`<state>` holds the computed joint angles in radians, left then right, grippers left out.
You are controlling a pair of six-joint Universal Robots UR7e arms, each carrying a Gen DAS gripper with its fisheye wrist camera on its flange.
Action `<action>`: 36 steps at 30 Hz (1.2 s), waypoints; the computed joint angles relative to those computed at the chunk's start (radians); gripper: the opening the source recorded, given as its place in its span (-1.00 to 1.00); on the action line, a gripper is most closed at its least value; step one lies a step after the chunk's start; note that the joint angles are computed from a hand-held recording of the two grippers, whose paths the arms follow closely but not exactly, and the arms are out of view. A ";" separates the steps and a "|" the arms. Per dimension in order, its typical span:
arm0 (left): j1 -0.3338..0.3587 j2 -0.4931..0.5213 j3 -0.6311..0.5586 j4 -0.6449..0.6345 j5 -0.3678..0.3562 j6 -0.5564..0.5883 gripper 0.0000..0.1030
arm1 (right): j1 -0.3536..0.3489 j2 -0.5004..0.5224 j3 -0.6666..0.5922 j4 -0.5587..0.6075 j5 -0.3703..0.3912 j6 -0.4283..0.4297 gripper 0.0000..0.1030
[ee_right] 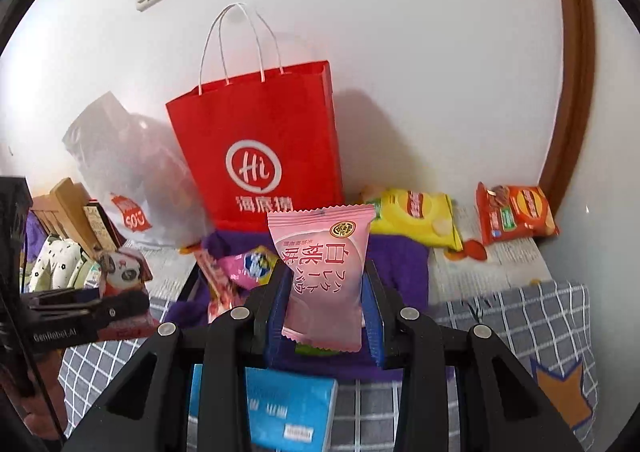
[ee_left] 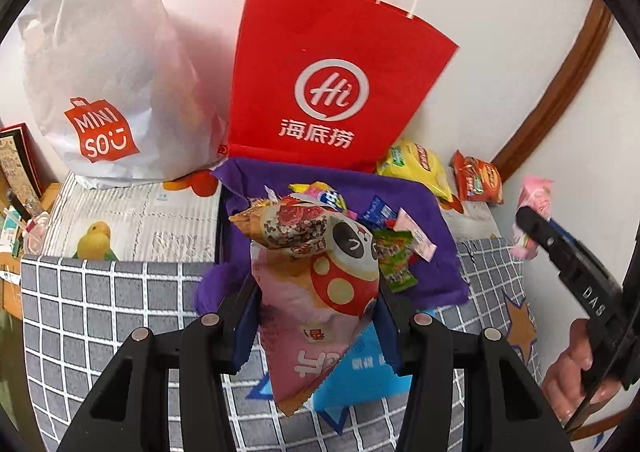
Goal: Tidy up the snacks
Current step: 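Lift and carry the pink rice-cake packet and panda-print bag over the purple towel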
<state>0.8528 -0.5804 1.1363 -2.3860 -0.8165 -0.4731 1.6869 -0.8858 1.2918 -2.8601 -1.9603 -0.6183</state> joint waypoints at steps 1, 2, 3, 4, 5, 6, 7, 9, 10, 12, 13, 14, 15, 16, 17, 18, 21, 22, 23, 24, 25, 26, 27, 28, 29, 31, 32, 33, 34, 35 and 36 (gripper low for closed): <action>0.004 0.004 -0.011 0.006 0.002 -0.004 -0.07 | 0.001 0.011 -0.019 0.005 0.000 -0.003 -0.33; 0.009 0.009 -0.023 0.013 0.004 -0.006 -0.07 | 0.001 0.027 -0.045 0.014 0.002 -0.005 -0.33; 0.012 0.013 -0.033 0.020 0.007 -0.009 -0.07 | 0.001 0.037 -0.062 0.021 0.006 -0.005 -0.33; 0.016 0.018 -0.045 0.028 0.010 -0.011 -0.07 | 0.000 0.048 -0.081 0.030 0.012 -0.006 -0.33; 0.020 0.024 -0.057 0.034 0.012 -0.012 -0.07 | -0.003 0.055 -0.091 0.031 0.024 -0.010 -0.33; 0.024 0.029 -0.068 0.037 0.012 -0.009 -0.07 | -0.006 0.063 -0.102 0.035 0.032 -0.012 -0.33; 0.027 0.036 -0.079 0.042 0.012 -0.006 -0.07 | -0.010 0.073 -0.113 0.040 0.039 -0.015 -0.33; 0.034 0.054 -0.110 0.048 0.010 0.000 -0.07 | -0.017 0.093 -0.139 0.063 0.035 -0.012 -0.33; 0.039 0.063 -0.127 0.054 0.005 0.001 -0.07 | -0.018 0.111 -0.166 0.094 0.010 -0.013 -0.33; 0.049 0.091 -0.179 0.078 -0.012 0.001 -0.07 | -0.022 0.128 -0.188 0.106 -0.010 -0.021 -0.33; 0.053 0.110 -0.215 0.100 -0.020 -0.001 -0.07 | -0.025 0.133 -0.196 0.111 -0.011 -0.022 -0.33; 0.055 0.129 -0.252 0.119 -0.027 0.001 -0.07 | -0.027 0.138 -0.206 0.123 -0.015 -0.022 -0.33; 0.056 0.143 -0.279 0.127 -0.034 0.009 -0.07 | -0.029 0.142 -0.215 0.131 -0.020 -0.025 -0.33; 0.057 0.157 -0.302 0.128 -0.039 0.022 -0.07 | -0.033 0.146 -0.222 0.131 -0.025 -0.028 -0.33; 0.058 0.175 -0.333 0.126 -0.045 0.042 -0.07 | -0.036 0.150 -0.231 0.135 -0.031 -0.028 -0.33; 0.058 0.185 -0.348 0.123 -0.049 0.054 -0.07 | -0.038 0.153 -0.239 0.144 -0.034 -0.029 -0.33; 0.068 0.208 -0.371 0.099 -0.058 0.087 -0.07 | -0.047 0.170 -0.275 0.185 -0.055 -0.033 -0.33; 0.073 0.210 -0.363 0.084 -0.061 0.091 -0.07 | -0.050 0.178 -0.286 0.192 -0.064 -0.038 -0.33; 0.078 0.216 -0.370 0.096 -0.060 0.082 -0.07 | -0.053 0.185 -0.295 0.195 -0.069 -0.042 -0.33; 0.084 0.233 -0.402 0.149 -0.060 0.065 -0.07 | -0.055 0.190 -0.301 0.198 -0.072 -0.043 -0.33; 0.091 0.246 -0.430 0.186 -0.072 0.065 -0.07 | -0.060 0.197 -0.309 0.203 -0.070 -0.044 -0.33; 0.097 0.250 -0.437 0.188 -0.085 0.068 -0.07 | -0.064 0.204 -0.320 0.216 -0.067 -0.043 -0.33; 0.100 0.255 -0.444 0.192 -0.088 0.063 -0.07 | -0.067 0.210 -0.331 0.229 -0.067 -0.040 -0.33; 0.103 0.256 -0.447 0.195 -0.090 0.062 -0.07 | -0.069 0.219 -0.345 0.242 -0.071 -0.034 -0.33; 0.105 0.258 -0.450 0.198 -0.093 0.068 -0.07 | -0.071 0.227 -0.355 0.247 -0.073 -0.027 -0.33; 0.108 0.260 -0.456 0.209 -0.095 0.070 -0.07 | -0.075 0.237 -0.367 0.261 -0.074 -0.022 -0.33; 0.109 0.257 -0.452 0.204 -0.101 0.067 -0.07 | -0.077 0.241 -0.371 0.268 -0.072 -0.021 -0.33; 0.110 0.255 -0.449 0.202 -0.105 0.066 -0.07 | -0.078 0.243 -0.373 0.268 -0.073 -0.021 -0.33; 0.110 0.253 -0.447 0.201 -0.107 0.066 -0.07 | -0.078 0.247 -0.374 0.267 -0.078 -0.021 -0.33; 0.110 0.252 -0.444 0.198 -0.108 0.066 -0.07 | -0.078 0.250 -0.376 0.267 -0.083 -0.022 -0.33; 0.110 0.251 -0.443 0.199 -0.108 0.066 -0.07 | -0.079 0.251 -0.376 0.265 -0.083 -0.022 -0.33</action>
